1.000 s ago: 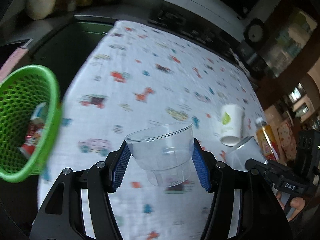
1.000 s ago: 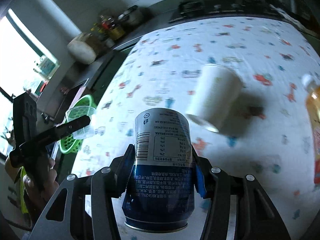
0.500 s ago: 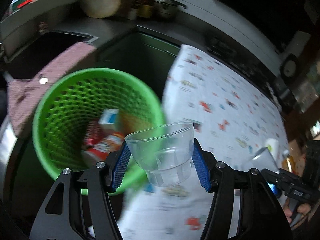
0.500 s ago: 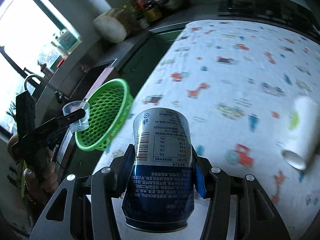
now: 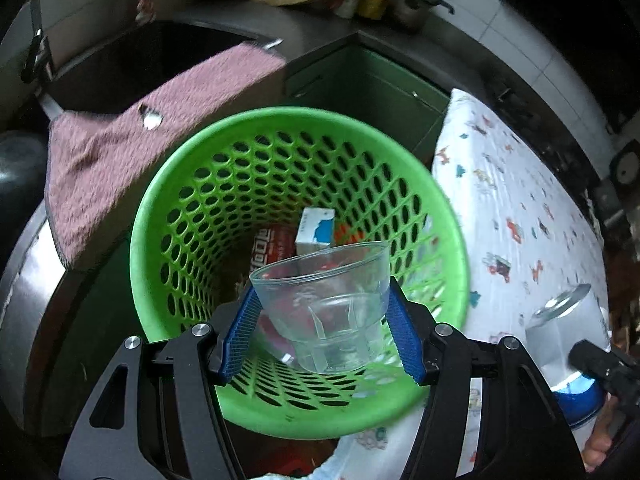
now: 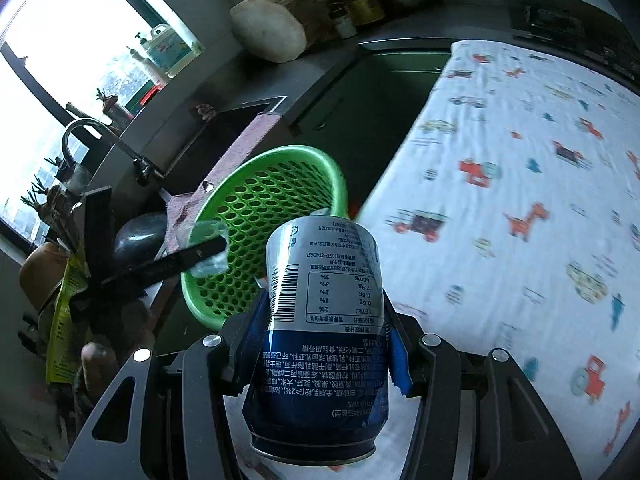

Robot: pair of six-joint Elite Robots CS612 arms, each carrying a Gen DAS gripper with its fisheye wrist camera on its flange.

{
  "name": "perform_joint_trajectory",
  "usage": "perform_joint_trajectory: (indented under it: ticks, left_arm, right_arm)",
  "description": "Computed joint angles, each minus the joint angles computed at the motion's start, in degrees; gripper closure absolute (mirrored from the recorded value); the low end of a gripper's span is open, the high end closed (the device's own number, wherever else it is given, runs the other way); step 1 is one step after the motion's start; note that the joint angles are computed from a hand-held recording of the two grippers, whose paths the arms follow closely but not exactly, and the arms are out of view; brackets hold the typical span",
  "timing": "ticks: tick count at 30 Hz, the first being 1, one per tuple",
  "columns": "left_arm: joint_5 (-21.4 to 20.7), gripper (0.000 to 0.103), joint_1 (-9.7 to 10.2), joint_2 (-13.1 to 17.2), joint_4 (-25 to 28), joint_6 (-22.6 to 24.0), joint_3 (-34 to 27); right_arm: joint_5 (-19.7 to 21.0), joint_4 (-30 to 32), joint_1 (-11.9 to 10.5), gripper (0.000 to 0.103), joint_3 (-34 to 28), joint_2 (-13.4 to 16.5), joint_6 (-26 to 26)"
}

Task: Collect trash
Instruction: 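Carry the can and clear cup to the green basket and open both tools inside, then move both tools back over the table toward the white paper cup and drink carton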

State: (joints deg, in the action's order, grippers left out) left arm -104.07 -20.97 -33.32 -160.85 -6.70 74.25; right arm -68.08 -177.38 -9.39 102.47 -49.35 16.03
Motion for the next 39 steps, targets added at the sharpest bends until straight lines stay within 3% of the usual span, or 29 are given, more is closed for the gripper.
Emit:
perform_joint_trajectory:
  ticks: [7, 9, 17, 24, 28, 39]
  left_arm:
    - [-0.64, 0.038, 1.11, 0.65, 1.48, -1.47, -0.71]
    - [-0.73, 0.033, 1.41, 0.72, 1.3, -1.95, -0.66]
    - [-2.27, 0.031, 2.34, 0.32, 0.58, -3.31, 0.21]
    - [-3.55, 0.031, 2.91, -0.12, -0.82, -4.6, 0.93]
    - [-3.47, 0.031, 2.93, -0.3, -1.2, -4.74, 1.24]
    - [-3.44, 0.031, 2.44, -1.02, -1.95, -4.62, 2.11]
  right_arm:
    - [0.8, 2.78, 1.63, 0.052, -4.94, 2.54, 0.03]
    - [0.44, 3.2, 2.16, 0.052, -6.06, 3.1, -0.2]
    - [-2.65, 5.82, 4.53, 0.052, -10.63, 5.35, -2.77]
    - [-1.35, 6.1, 4.75, 0.051, -12.64, 6.8, -2.62]
    - [-0.2, 5.27, 4.51, 0.042, -12.19, 6.68, -2.35]
    - [-0.91, 1.9, 3.12, 0.038, -6.99, 3.63, -3.64]
